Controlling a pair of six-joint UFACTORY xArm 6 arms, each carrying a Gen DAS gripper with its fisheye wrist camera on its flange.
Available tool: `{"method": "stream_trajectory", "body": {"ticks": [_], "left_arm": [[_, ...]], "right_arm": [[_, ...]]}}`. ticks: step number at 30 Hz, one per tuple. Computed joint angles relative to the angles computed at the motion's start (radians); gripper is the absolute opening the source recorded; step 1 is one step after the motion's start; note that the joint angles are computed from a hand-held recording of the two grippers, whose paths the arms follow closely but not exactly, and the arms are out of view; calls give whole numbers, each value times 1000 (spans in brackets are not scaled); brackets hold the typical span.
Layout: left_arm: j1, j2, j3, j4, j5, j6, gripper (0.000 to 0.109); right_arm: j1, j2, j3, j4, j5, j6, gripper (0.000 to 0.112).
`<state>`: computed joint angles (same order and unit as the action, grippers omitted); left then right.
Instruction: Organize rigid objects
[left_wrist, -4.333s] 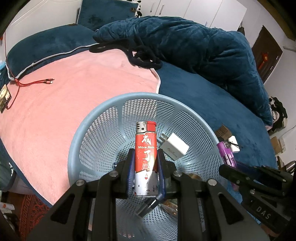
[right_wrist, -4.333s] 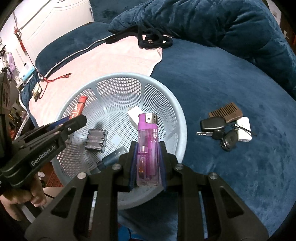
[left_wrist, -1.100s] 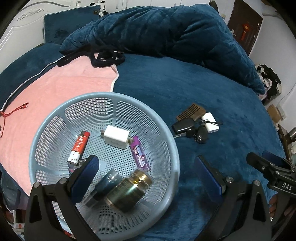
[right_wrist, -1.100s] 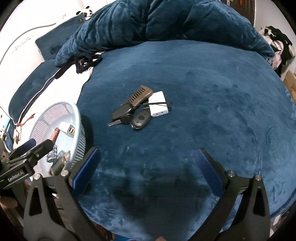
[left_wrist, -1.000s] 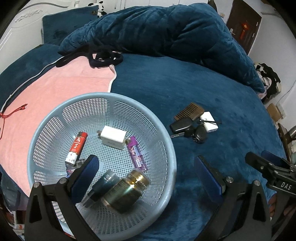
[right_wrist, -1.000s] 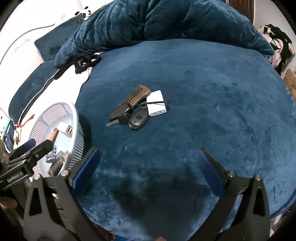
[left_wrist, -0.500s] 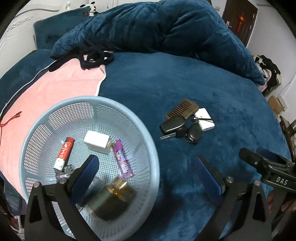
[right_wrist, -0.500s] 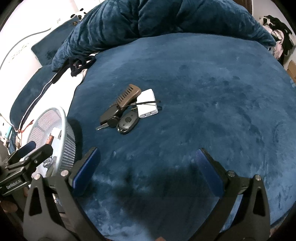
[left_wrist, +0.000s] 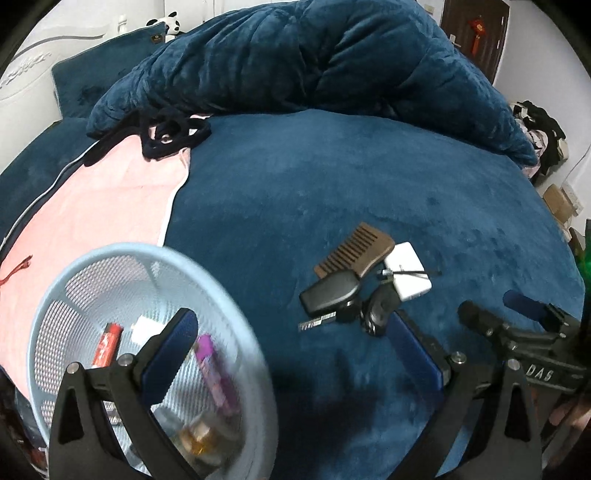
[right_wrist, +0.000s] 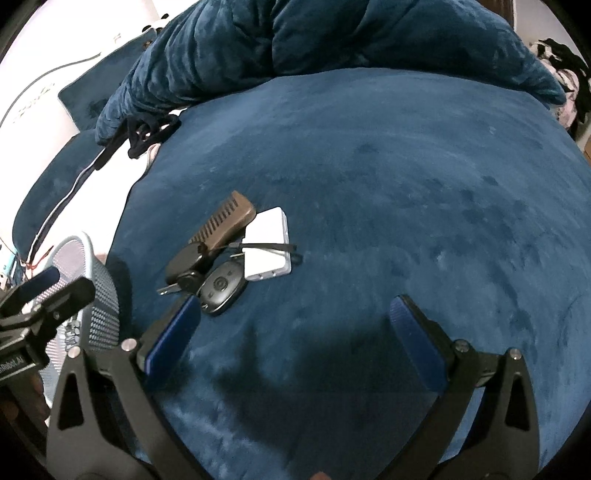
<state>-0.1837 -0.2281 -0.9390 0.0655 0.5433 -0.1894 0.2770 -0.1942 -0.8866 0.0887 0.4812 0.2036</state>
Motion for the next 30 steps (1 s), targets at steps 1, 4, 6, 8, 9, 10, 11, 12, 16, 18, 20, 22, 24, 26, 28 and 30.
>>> {"method": "stream_trajectory", "body": {"ticks": [1, 4, 6, 8, 9, 10, 11, 12, 16, 18, 20, 22, 24, 26, 28, 30], "left_arm": [[-2, 17, -13, 6, -9, -7, 103], [-3, 49, -40, 19, -34, -26, 103], [-1, 68, -61, 36, -31, -54, 103], [0, 83, -78, 47, -17, -72, 103], [-1, 89, -86, 59, -11, -88, 103], [-1, 94, -92, 66, -9, -98, 103], [-1, 97, -94, 71, -12, -106, 103], [-2, 99, -95, 75, -19, -111, 103], [-5, 111, -105, 89, -22, -112, 103], [-7, 122, -119, 86, -12, -105, 103], [-11, 129, -127, 77, -7, -96, 103], [-25, 141, -138, 71, -2, -91, 103], [-44, 153, -147, 72, 1, -92, 103], [-66, 172, -160, 69, 4, -87, 103], [-90, 196, -173, 67, 7, -84, 103], [-112, 226, -189, 66, 13, -86, 103]], "right_arm": [[-1, 16, -11, 8, -3, -18, 103], [-5, 63, -43, 28, -13, -61, 103], [-5, 107, -77, 55, -11, -94, 103], [1, 157, -118, 83, 2, -126, 102], [5, 176, -135, 85, 9, -129, 100], [9, 196, -153, 85, 16, -133, 93], [13, 218, -174, 77, 28, -131, 89], [18, 240, -196, 61, 45, -125, 82], [28, 298, -248, 5, 84, -107, 69], [24, 287, -230, -1, 59, -120, 46], [8, 262, -206, 33, 58, -155, 43], [-10, 228, -170, 27, 55, -156, 43], [-34, 183, -123, 15, 51, -148, 43], [-63, 136, -74, -9, 44, -123, 43], [-87, 102, -37, -11, 31, -110, 43], [-106, 84, -15, 21, 19, -126, 43]]}}
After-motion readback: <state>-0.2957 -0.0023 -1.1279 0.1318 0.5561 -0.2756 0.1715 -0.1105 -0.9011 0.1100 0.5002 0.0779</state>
